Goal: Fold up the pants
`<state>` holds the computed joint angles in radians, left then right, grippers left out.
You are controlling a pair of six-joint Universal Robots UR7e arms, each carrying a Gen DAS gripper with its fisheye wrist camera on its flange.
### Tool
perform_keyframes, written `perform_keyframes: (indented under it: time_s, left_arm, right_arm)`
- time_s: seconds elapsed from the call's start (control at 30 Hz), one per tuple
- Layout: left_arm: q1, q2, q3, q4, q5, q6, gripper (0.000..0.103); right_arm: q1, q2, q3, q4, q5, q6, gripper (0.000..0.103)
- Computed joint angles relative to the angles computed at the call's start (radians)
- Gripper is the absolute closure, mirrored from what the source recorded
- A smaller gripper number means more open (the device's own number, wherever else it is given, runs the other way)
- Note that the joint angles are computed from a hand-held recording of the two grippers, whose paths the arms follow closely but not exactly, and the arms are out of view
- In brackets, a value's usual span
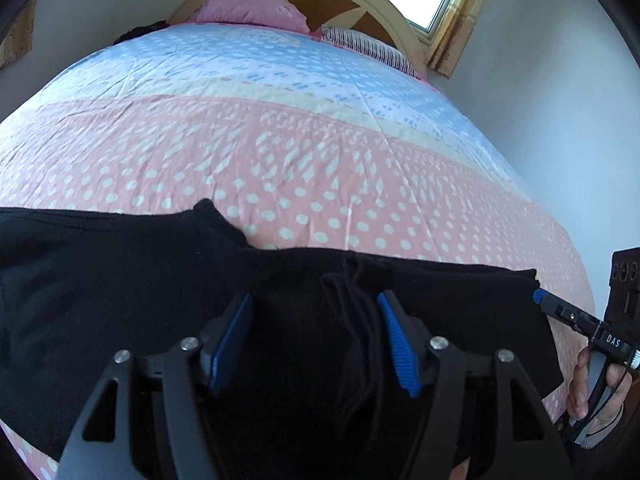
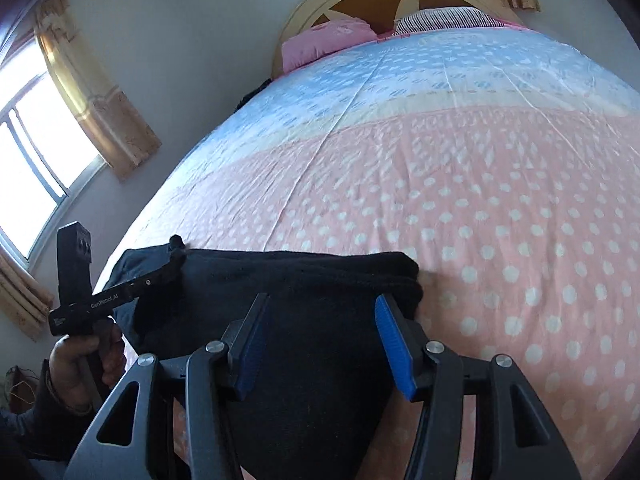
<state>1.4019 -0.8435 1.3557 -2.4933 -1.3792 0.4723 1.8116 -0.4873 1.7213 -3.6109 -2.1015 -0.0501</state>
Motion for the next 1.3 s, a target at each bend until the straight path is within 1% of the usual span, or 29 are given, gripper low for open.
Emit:
perform_keyframes:
  time_s: [0.1, 0.17, 0.2, 0.33, 0.43, 0.5, 0.53, 0.63, 0.67, 0.7, 0.73, 0.77, 0.83, 0.87, 0.9, 0.93, 0.97, 1.0, 1.03, 1.1, 1.17, 1.2, 1.23, 1.27, 1.3]
  left_arm:
    - [0.012, -0.008, -0.017, 0.039, -0.043, -0.022, 0.035]
    - [0.015, -0.022, -0.01, 0.037, -0.048, -0.027, 0.033]
    - [0.016, -0.031, -0.002, 0.027, -0.049, -0.026, 0.03]
    - [0.026, -0.068, 0.023, -0.028, -0.045, -0.017, 0.022]
    - [0.037, -0.088, 0.022, -0.059, -0.038, -0.005, 0.022]
    - [0.044, -0.089, 0.013, -0.088, -0.015, 0.011, 0.022]
    - [0.046, -0.089, 0.008, -0.098, 0.002, 0.02, 0.022]
    - [0.063, -0.079, -0.037, -0.1, 0.038, 0.035, 0.022]
    - [0.069, -0.076, -0.053, -0.105, 0.049, 0.035, 0.022]
    - [0.077, -0.071, -0.074, -0.111, 0.064, 0.035, 0.022]
    - [0.085, -0.063, -0.102, -0.114, 0.087, 0.034, 0.022]
    - [0.091, -0.054, -0.123, -0.126, 0.112, 0.038, 0.022]
    - [0.103, -0.035, -0.17, -0.144, 0.163, 0.062, 0.022]
    - [0.11, -0.024, -0.195, -0.158, 0.187, 0.067, 0.022]
    - [0.119, -0.018, -0.216, -0.156, 0.191, 0.067, 0.022]
    - [0.128, -0.007, -0.243, -0.147, 0.199, 0.063, 0.02]
    - [0.137, 0.004, -0.269, -0.141, 0.217, 0.054, 0.02]
    - [0.149, 0.014, -0.295, -0.129, 0.218, 0.048, 0.02]
    - [0.159, 0.021, -0.312, -0.122, 0.214, 0.044, 0.02]
    - [0.174, 0.037, -0.344, -0.103, 0.214, 0.017, 0.02]
    - [0.189, 0.044, -0.369, -0.054, 0.173, -0.006, 0.02]
    - [0.195, 0.048, -0.383, -0.014, 0.162, -0.024, 0.02]
    - [0.199, 0.052, -0.391, 0.018, 0.147, -0.038, 0.02]
    - [0.201, 0.051, -0.384, 0.021, 0.135, -0.035, 0.02]
    - [0.197, 0.049, -0.362, -0.019, 0.146, -0.005, 0.019]
  right_arm:
    - [0.043, 0.021, -0.019, -0.046, -0.064, -0.039, 0.048]
    - [0.073, 0.038, -0.039, -0.049, -0.06, -0.073, 0.048]
    - [0.087, 0.056, -0.062, -0.038, -0.044, -0.098, 0.048]
    - [0.136, 0.149, -0.192, 0.106, 0.0, -0.184, 0.048]
    - [0.153, 0.222, -0.284, 0.205, 0.07, -0.252, 0.048]
    - [0.157, 0.262, -0.339, 0.271, 0.091, -0.281, 0.048]
    - [0.156, 0.281, -0.365, 0.303, 0.088, -0.283, 0.048]
    - [0.141, 0.299, -0.406, 0.44, 0.076, -0.227, 0.048]
    - [0.142, 0.299, -0.401, 0.436, 0.076, -0.243, 0.048]
    - [0.144, 0.289, -0.389, 0.45, 0.087, -0.254, 0.048]
    - [0.141, 0.275, -0.382, 0.486, 0.116, -0.24, 0.048]
    - [0.144, 0.268, -0.375, 0.479, 0.132, -0.238, 0.048]
    - [0.154, 0.278, -0.375, 0.387, 0.125, -0.277, 0.048]
    - [0.156, 0.277, -0.374, 0.367, 0.136, -0.285, 0.048]
    - [0.156, 0.279, -0.378, 0.347, 0.149, -0.285, 0.048]
    - [0.157, 0.285, -0.388, 0.337, 0.145, -0.285, 0.048]
    - [0.16, 0.296, -0.406, 0.334, 0.122, -0.286, 0.048]
    - [0.163, 0.315, -0.435, 0.346, 0.087, -0.286, 0.048]
    - [0.16, 0.326, -0.456, 0.375, 0.071, -0.279, 0.048]
    - [0.145, 0.334, -0.481, 0.476, 0.083, -0.249, 0.047]
    - [0.16, 0.336, -0.482, 0.472, 0.049, -0.293, 0.047]
    - [0.163, 0.331, -0.481, 0.488, 0.048, -0.286, 0.047]
    - [0.163, 0.316, -0.467, 0.497, 0.059, -0.277, 0.047]
    - [0.163, 0.302, -0.45, 0.49, 0.076, -0.272, 0.047]
    - [0.162, 0.288, -0.425, 0.455, 0.095, -0.27, 0.047]
